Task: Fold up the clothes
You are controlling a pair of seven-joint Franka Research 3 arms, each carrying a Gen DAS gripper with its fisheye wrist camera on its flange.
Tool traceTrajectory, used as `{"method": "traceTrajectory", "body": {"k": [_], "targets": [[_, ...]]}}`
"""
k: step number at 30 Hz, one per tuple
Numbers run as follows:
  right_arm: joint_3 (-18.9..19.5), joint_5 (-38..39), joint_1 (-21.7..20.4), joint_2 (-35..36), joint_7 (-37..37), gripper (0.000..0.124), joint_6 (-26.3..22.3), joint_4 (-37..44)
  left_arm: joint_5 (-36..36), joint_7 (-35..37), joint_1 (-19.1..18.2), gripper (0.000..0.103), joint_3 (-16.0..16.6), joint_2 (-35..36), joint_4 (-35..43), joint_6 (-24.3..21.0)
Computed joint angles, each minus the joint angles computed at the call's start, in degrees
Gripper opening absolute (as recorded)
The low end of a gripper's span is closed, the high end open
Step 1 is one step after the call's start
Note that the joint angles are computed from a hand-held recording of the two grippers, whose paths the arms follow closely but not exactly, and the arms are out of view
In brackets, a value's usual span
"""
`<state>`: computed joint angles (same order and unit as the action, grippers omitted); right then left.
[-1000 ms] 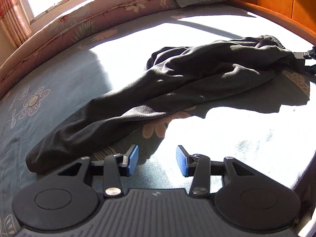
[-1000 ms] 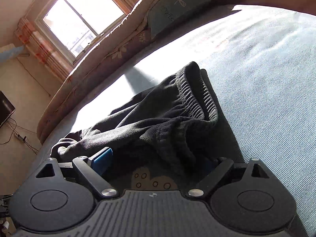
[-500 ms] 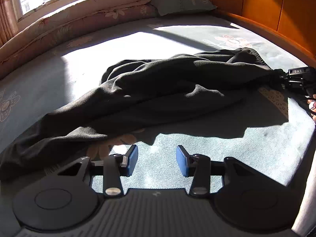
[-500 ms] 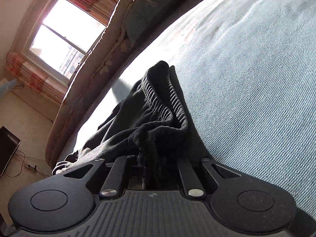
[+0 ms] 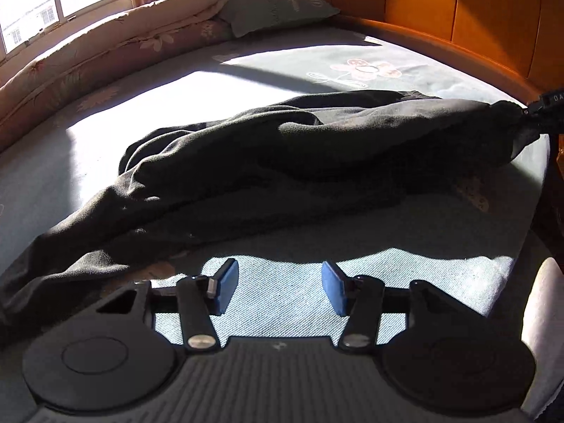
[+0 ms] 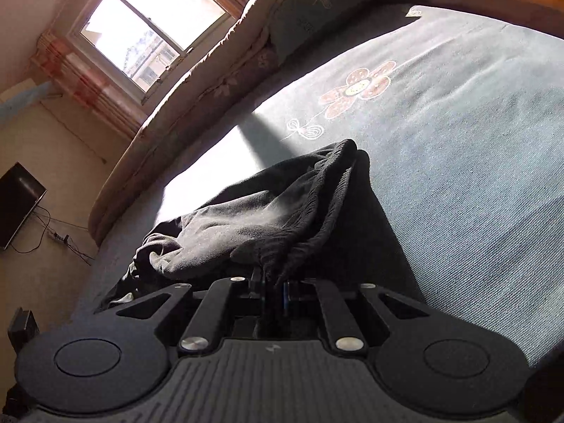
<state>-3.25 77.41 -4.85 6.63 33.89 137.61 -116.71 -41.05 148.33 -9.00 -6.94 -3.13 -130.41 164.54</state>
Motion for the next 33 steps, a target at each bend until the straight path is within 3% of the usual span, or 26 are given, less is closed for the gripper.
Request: {"method": "traceTrajectory", "body": {"k": [5, 7, 8, 10, 12, 15, 19, 26, 33], "targets": [[-1.4, -8.5, -1.5, 1.0, 8.7, 0.012, -4.3, 1.3, 0.1, -0.1, -0.4, 0.054, 0.2, -1.1, -1.0, 0.0], [-1.8, -15.5, -2.2, 2.6, 13.2, 0.015, -9.1, 3.1, 0.5, -0.3, -0.5, 0.059, 0.5, -1.6, -1.4, 0.1], [-1.9, -20.1, -1.8, 2.8, 16.0, 0.023, -8.4, 3.1, 1.0, -0.7, -0.6, 0.061, 0.6, -1.6, -1.4, 0.3], [-1.9, -26.0, -1.4, 2.4, 18.5, 0.024, -6.4, 2.5, 2.3, -1.8, -0.6, 0.061, 0.8, -1.4, -1.3, 0.5], [-1.6, -24.1, -2.1, 1.3, 16.6, 0.027, -4.6, 1.6, 3.3, -2.7, -0.5, 0.061, 0.8, -1.2, -1.0, 0.5], [-1.2, -14.7, -3.6, 1.9, 11.0, 0.044, -4.3, 3.6, 4.1, -3.7, -0.6, 0.061, 0.5, -0.3, -0.1, 0.5], [0.4, -9.8, -4.6, 10.1, 10.0, 0.056, -6.2, 12.8, 3.8, -3.8, -0.6, 0.061, -0.2, 0.4, 0.6, -0.1], [6.7, -8.9, -9.2, 29.0, 17.2, 0.057, -11.3, 33.4, 10.4, -9.5, 0.3, 0.062, -0.9, 1.2, 1.3, -1.3], [11.7, -12.5, -9.7, 37.8, 19.8, 0.057, -10.8, 45.7, 13.6, -12.4, 1.5, 0.062, -2.2, 3.8, 3.7, -2.0]]}}
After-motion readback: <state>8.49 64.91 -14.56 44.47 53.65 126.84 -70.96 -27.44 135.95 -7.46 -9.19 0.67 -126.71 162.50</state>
